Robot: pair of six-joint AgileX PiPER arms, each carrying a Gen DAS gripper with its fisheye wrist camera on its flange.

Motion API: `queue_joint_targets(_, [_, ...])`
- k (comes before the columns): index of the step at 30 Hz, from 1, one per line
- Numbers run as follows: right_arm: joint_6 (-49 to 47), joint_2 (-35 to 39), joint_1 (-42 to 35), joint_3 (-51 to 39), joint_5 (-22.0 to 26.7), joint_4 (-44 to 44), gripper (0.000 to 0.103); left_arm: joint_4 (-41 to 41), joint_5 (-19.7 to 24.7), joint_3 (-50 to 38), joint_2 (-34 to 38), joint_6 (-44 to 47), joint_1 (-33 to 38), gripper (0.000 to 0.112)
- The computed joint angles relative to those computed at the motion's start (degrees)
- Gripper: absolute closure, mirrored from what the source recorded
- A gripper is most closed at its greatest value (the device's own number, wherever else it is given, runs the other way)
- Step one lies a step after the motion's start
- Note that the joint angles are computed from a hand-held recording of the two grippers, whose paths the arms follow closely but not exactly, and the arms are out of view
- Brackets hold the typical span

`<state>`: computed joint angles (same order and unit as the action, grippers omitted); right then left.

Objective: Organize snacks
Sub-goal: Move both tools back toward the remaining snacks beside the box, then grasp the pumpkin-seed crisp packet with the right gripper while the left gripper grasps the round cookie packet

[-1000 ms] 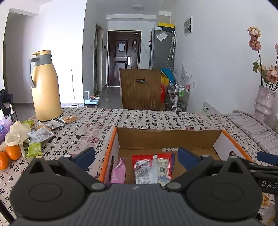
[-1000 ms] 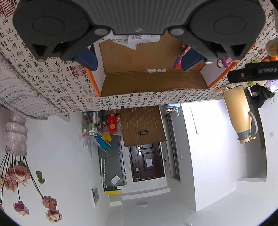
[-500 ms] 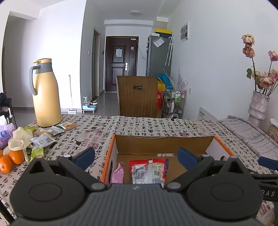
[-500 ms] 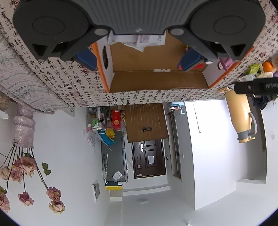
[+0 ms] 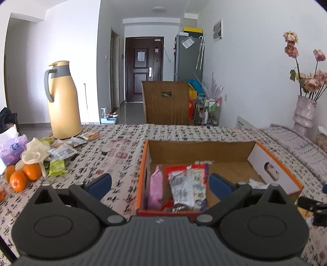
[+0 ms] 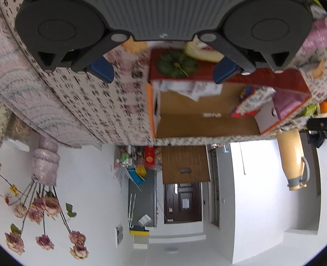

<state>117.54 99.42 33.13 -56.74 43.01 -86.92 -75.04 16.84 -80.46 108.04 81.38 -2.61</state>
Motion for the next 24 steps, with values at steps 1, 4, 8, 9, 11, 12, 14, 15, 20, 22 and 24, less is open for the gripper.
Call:
queue_joint_targets(1, [-0.4, -0.2, -0.1, 0.6, -0.1, 0.8, 0.000, -1.3, 0.0, 0.7, -0.1, 1.6, 0.4, 0.009])
queue_joint_targets(4, [-1.3, -1.0, -0.4, 2.6, -0.5, 2.8, 0.000, -3.1, -1.0, 2.6, -0.2, 4.8, 1.2, 0.009])
queue_joint_targets(8, [-2.7, -1.3, -1.9, 4.2, -1.8, 5.4, 0.000, 0.8, -1.9, 3.4, 0.4, 1.9, 2.6, 0.009])
queue_joint_targets(9, [-3.2, -1.3, -2.4, 4.4, -2.2, 6.0, 0.000, 1.8, -2.0, 3.5, 0.6, 0.9, 3.0, 0.009])
queue_joint_targets(11, [-4.2, -1.2, -3.6, 4.6, -3.7, 7.3, 0.000, 3.5, -2.0, 3.6, 0.9, -0.8, 3.7, 0.009])
queue_joint_targets(12, [-5.0, -0.9, -4.2, 4.3, -4.4, 8.4, 0.000, 4.2, -2.0, 3.5, 1.0, -1.6, 4.0, 0.009])
queue_joint_targets(14, [-7.0, -0.4, -5.4, 3.4, -6.0, 10.5, 0.000, 5.8, -2.1, 3.6, 1.1, -3.5, 4.3, 0.009])
queue_joint_targets(15, [-7.8, 0.1, -5.8, 2.8, -6.3, 11.4, 0.000, 6.4, -2.1, 3.6, 1.1, -4.3, 4.4, 0.009])
queue_joint_targets(20, [-11.8, 2.7, -7.8, -1.8, -6.0, 16.5, 0.000, 8.1, -1.6, 3.7, 1.0, -6.7, 4.5, 0.009])
queue_joint_targets(22, [-14.3, 4.1, -8.5, -4.2, -4.9, 19.9, 0.000, 8.5, -1.4, 3.8, 0.9, -7.3, 4.5, 0.009])
queue_joint_targets(24, [-16.3, 5.6, -9.4, -6.6, -4.3, 22.8, 0.000, 8.9, -1.2, 3.7, 1.0, -7.9, 4.5, 0.009])
